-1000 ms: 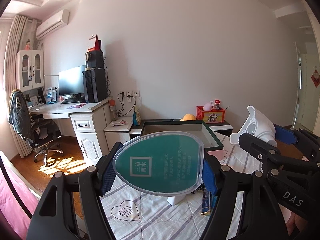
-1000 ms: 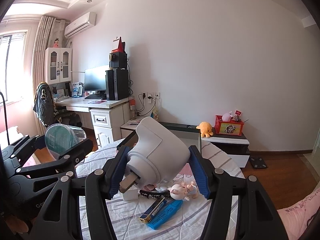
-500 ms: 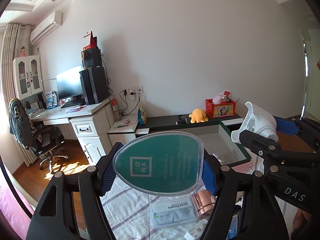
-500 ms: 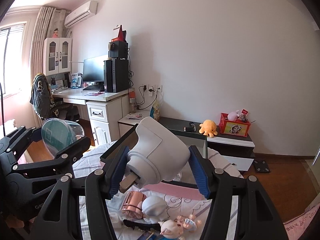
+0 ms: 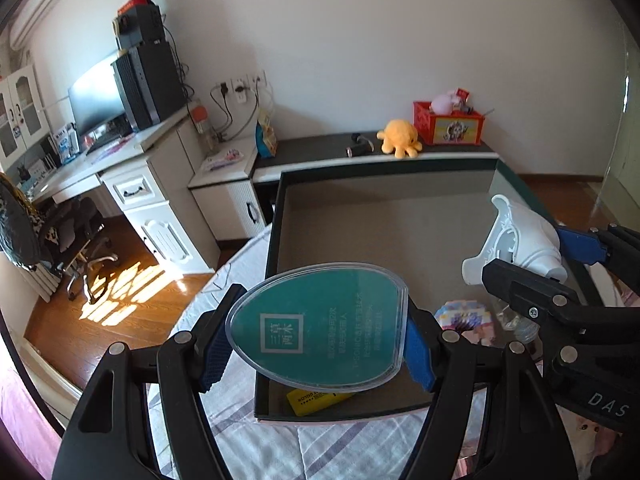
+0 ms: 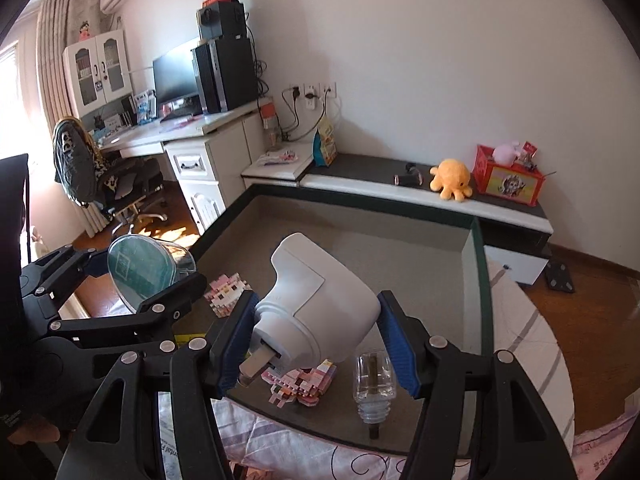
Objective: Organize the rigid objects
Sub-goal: 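Carry teal case and white fan toy into the pink box and open both tools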
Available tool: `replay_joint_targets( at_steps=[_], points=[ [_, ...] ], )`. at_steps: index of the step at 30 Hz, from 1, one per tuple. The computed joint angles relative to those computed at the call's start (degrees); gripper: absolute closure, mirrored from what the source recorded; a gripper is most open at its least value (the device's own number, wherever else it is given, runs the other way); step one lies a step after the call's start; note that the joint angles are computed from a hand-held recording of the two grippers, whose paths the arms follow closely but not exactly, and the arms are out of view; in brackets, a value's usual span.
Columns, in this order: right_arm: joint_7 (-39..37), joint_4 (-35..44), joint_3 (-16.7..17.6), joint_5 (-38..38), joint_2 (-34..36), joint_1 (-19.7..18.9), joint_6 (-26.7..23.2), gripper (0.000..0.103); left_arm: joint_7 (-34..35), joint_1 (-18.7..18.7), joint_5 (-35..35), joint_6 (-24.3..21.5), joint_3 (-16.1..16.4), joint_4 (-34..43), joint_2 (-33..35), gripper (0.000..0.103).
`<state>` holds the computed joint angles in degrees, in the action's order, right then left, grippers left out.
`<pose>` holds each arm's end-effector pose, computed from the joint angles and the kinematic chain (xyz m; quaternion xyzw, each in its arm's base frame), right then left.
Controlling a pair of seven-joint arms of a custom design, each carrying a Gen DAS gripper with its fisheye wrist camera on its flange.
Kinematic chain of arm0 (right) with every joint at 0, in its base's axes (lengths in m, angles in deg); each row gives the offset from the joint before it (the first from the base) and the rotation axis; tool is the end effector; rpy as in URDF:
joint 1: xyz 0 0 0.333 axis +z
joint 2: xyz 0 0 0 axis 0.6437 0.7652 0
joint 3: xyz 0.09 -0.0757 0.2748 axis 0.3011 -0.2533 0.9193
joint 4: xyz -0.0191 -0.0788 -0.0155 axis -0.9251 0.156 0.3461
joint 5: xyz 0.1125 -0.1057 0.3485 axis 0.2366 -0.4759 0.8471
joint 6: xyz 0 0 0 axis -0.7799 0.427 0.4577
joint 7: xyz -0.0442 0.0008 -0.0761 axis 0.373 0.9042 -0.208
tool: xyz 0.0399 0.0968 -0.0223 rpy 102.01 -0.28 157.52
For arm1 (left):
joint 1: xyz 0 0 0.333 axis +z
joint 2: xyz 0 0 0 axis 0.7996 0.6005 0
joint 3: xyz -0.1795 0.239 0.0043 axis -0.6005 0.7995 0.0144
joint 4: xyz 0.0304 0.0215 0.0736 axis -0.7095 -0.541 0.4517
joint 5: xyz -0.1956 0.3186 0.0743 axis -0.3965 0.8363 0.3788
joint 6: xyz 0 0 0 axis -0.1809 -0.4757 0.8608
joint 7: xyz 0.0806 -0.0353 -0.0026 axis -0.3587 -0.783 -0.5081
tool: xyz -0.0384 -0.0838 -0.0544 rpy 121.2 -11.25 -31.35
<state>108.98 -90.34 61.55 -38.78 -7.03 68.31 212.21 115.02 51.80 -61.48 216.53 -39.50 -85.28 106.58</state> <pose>0.5604 0.3302 0.4256 -0.5995 0.6858 -0.2820 0.3013 0.6393 -0.1185 0.4198 -0.4519 0.8019 -0.3036 0.2461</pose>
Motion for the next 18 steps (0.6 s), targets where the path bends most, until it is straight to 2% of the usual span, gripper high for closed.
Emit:
replay_joint_targets(
  at_steps=[2, 4, 5, 9, 10, 12, 14, 16, 18],
  points=[
    [-3.27, 1.05, 0.74, 4.03, 1.65, -1.09, -0.04, 0.041, -3.96, -2.80, 4.08, -1.82, 3.29, 1.70, 1.67, 0.031],
    [-6.36, 1.31, 1.18, 8.19, 2.44, -1.84, 0.03, 0.041, -5.42, -3.26, 5.92, -2.87, 3.91, 2.85, 2.96, 0.031],
    [-7.71, 1.58, 1.23, 9.71, 2.70, -1.98, -0.06, 0.041, -7.55, -4.78, 8.29, -2.65, 5.58, 3.25, 3.42, 0.031],
    [-11.28, 2.54, 0.88, 13.55, 3.34, -1.47, -2.53, 0.041, -9.55, -4.36, 10.18, -2.45, 5.08, 3.86, 3.92, 0.030],
    [-12.28, 2.84, 0.95, 14.75, 3.53, -1.72, -2.73, 0.040, -8.66, -3.19, 9.24, -2.34, 3.78, 3.59, 3.70, 0.029],
    [-9.33, 0.68, -0.24, 13.32, 2.19, -1.10, -0.28, 0.038, -5.44, 0.03, 5.55, -1.89, 0.42, 2.11, 2.27, 0.026],
    [-4.55, -1.96, -1.26, 10.16, -0.15, -0.12, 1.10, 0.033, -1.67, 2.83, 0.92, 0.49, -2.63, -0.41, 0.02, 0.014],
    [1.09, -4.24, -1.91, 4.54, -2.81, 0.78, 1.97, 0.028, 8.55, 9.64, -10.37, 2.64, -10.23, -3.15, -2.95, 0.010],
    [7.82, -6.35, -1.41, -2.49, -6.17, 2.08, -0.08, 0.023, 22.33, 16.81, -26.75, 3.45, -18.13, -6.05, -7.28, 0.005]
  ],
)
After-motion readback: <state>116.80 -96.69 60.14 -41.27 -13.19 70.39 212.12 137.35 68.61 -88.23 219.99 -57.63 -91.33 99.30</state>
